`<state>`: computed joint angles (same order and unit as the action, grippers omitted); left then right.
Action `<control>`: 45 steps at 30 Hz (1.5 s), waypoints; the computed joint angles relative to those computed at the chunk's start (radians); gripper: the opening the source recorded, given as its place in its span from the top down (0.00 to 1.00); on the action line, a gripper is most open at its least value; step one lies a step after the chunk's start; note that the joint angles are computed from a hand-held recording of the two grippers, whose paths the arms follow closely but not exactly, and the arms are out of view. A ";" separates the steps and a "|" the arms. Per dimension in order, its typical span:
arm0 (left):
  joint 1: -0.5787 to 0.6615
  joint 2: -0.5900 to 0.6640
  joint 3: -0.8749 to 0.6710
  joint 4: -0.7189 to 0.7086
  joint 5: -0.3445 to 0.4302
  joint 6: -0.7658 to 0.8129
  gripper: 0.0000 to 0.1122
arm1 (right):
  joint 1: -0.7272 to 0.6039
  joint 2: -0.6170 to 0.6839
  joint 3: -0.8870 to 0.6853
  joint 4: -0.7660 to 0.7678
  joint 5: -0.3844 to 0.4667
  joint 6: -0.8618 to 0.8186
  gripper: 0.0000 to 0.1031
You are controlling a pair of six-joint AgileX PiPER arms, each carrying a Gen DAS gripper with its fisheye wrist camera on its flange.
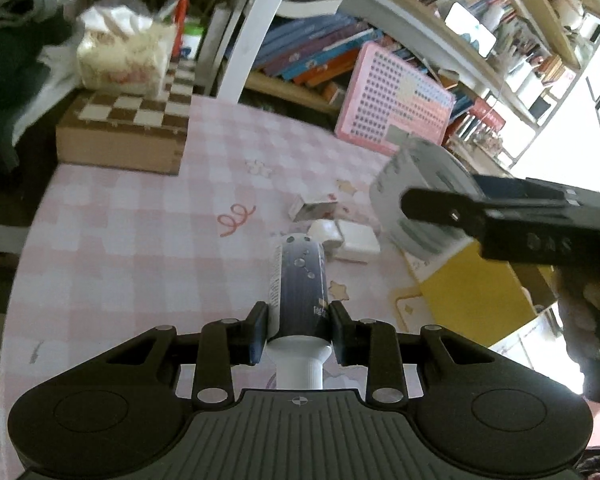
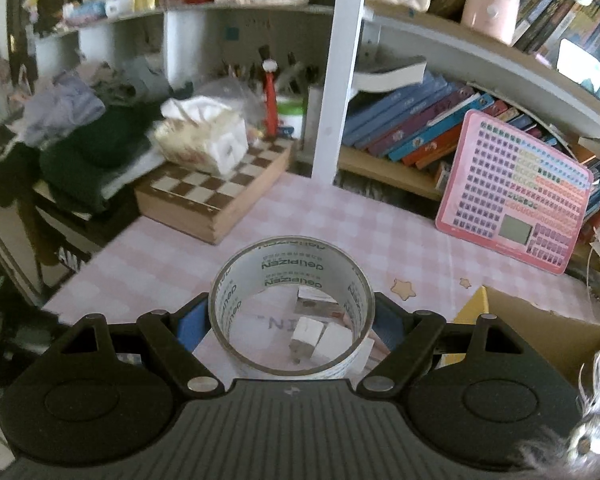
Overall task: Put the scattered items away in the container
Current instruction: 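Close the right gripper on the rim of the clear tape roll, then lift and carry the bottle and tape roll with both grippers over the yellow box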
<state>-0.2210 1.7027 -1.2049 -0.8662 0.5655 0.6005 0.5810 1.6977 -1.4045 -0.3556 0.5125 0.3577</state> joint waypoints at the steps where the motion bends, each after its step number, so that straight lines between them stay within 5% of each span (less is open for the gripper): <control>1: -0.004 -0.012 0.006 0.011 -0.002 -0.011 0.73 | 0.001 -0.022 0.023 0.002 -0.008 0.007 0.21; 12: -0.072 -0.131 0.082 0.125 -0.063 -0.185 0.73 | 0.007 -0.242 0.263 0.049 -0.066 -0.032 0.20; 24: -0.268 -0.282 0.158 0.375 -0.134 -0.594 0.73 | -0.095 -0.528 0.493 0.371 -0.018 -0.358 0.20; 33: -0.457 -0.292 0.138 0.626 -0.161 -0.968 0.73 | -0.331 -0.721 0.605 0.664 0.106 -0.706 0.20; 45: -0.711 -0.263 0.088 0.993 -0.151 -1.408 0.73 | -0.922 -0.926 0.726 1.020 0.469 -1.263 0.20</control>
